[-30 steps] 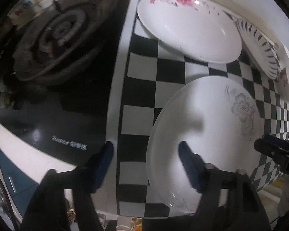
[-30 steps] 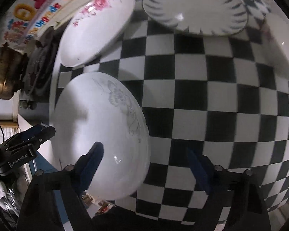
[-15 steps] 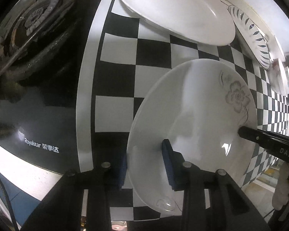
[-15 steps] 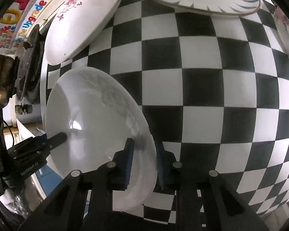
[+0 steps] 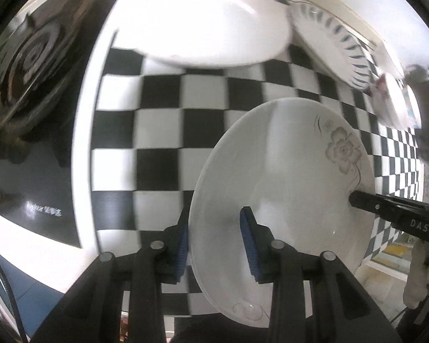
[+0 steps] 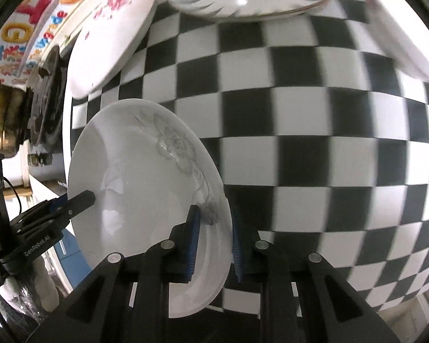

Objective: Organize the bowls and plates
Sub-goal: 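Lift the grey-flower plate with both tools toward the pink-flower plate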

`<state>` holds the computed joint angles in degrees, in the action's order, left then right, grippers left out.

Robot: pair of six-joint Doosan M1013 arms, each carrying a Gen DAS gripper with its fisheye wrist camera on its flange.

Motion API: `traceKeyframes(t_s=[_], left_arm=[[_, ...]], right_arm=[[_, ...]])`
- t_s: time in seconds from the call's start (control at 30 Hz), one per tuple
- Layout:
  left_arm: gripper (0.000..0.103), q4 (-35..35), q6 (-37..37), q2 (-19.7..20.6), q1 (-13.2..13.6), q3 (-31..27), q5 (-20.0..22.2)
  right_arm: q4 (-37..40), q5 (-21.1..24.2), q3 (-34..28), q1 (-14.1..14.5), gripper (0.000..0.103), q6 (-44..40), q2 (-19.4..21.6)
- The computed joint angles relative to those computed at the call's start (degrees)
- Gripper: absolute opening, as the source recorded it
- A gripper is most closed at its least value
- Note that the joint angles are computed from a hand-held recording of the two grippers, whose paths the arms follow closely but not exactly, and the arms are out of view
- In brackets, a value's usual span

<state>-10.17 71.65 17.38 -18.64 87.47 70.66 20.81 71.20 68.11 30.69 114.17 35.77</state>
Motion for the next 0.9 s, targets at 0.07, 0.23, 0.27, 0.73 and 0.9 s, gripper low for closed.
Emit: traceKeyframes(t_s=[0.07, 0.23, 0.27, 0.73, 0.9], left_arm=[[0.031, 0.0, 0.1, 0.5, -0.7, -0.9, 0.2], [0.031, 0.2, 0.1, 0.5, -2.9, -0.9, -0.4], [0.031, 0.2, -0.1, 0.7, -3.4, -0.8, -0.7], [0.031, 1.4, -3.4, 4.6, -7.3, -4.3, 1.0], [0.031, 1.6, -3.9, 5.4, -7.4, -4.6, 1.8]], right_arm=[[-0.1, -1.0, 1.4, -0.6, 0.021, 0.1, -1.2], [-0.4, -2.7, 4.9, -2.8, 0.020, -0.6, -4.1], [-0.3, -3.0, 5.6, -3.4, 0.020, -1.0, -4.6], [0.2, -4.6, 11.0, -8.3, 0.020, -5.6, -7.0], [0.6, -4.3, 11.5, -9.0, 0.020, -7.0, -6.7]])
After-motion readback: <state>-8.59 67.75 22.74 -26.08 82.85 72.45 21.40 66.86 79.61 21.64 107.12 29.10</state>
